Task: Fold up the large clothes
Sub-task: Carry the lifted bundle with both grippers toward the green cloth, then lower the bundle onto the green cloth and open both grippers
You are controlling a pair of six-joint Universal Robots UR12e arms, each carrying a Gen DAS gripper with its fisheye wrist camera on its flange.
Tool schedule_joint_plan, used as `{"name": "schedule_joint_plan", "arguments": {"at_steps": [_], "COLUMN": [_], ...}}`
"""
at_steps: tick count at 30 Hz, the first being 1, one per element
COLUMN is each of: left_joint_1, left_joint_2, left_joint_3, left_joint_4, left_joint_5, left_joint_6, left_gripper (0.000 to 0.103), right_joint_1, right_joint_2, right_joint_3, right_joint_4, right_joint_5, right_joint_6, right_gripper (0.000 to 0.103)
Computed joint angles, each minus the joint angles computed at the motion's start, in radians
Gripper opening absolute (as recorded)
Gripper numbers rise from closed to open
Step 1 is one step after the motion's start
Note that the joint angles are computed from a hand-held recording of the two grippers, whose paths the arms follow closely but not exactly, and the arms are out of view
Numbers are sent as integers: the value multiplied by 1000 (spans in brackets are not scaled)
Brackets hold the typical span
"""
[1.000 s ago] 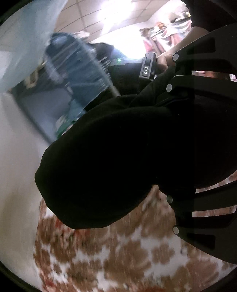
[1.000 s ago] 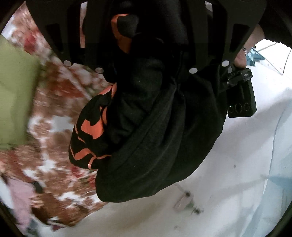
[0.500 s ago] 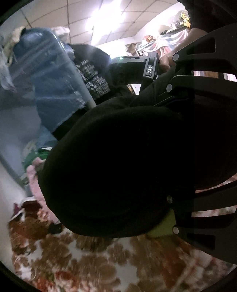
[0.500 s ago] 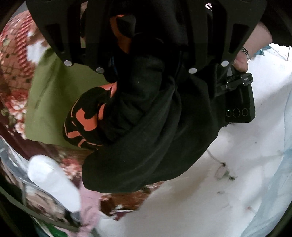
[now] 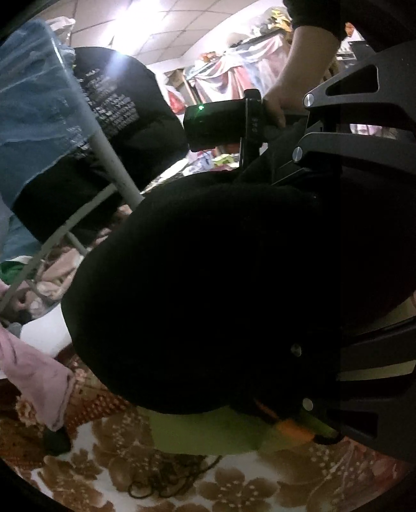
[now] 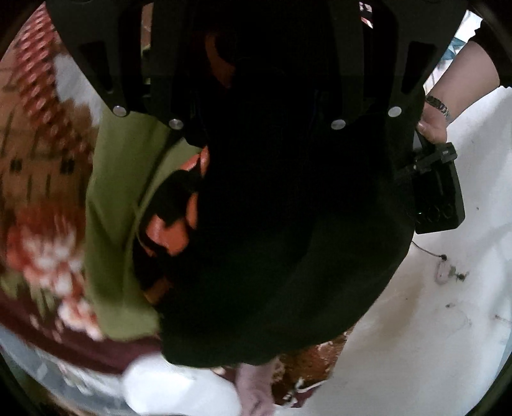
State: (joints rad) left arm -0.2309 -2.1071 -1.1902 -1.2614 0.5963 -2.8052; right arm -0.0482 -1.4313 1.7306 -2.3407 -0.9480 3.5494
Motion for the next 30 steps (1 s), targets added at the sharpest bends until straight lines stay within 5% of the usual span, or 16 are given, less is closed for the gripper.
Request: {"name": "schedule_joint_plan", "arguments": {"at_steps": [5, 9, 15, 18, 21, 23, 27, 30], "left_joint_1": [2, 16, 0, -13, -10, 3, 8, -21], "left_joint_2": [12, 21, 32, 34, 52, 73, 136, 160], "left_joint_3": [-3, -32, -11, 26, 33, 21, -11, -27], "left_joint_4": [-43, -12, -38, -81, -68, -47, 83, 216], "left_joint_5": [44, 51, 132, 195, 279, 305, 443, 527], "left_joint_6": [68, 14, -15, 10, -6, -23, -51, -23], "left_gripper": [60, 61, 67, 73, 92, 92, 97, 97], "right_joint_1": [7, 20, 15, 10, 3, 8, 46, 106], "right_joint_2": [-18, -11, -34, -71, -108, -129, -147, -119], "right_joint_3": [34, 34, 31, 16, 12, -3, -54, -122], "right_joint_4": [-37, -66, -4, 90, 134, 178, 197, 163], "right_joint_5": [1, 14, -37, -127, -190, -251, -389, -570], "right_joint_6": [34, 78, 23, -14, -11, -34, -18, -22], "right_gripper": [46, 49, 54, 66, 70, 92, 98, 98]}}
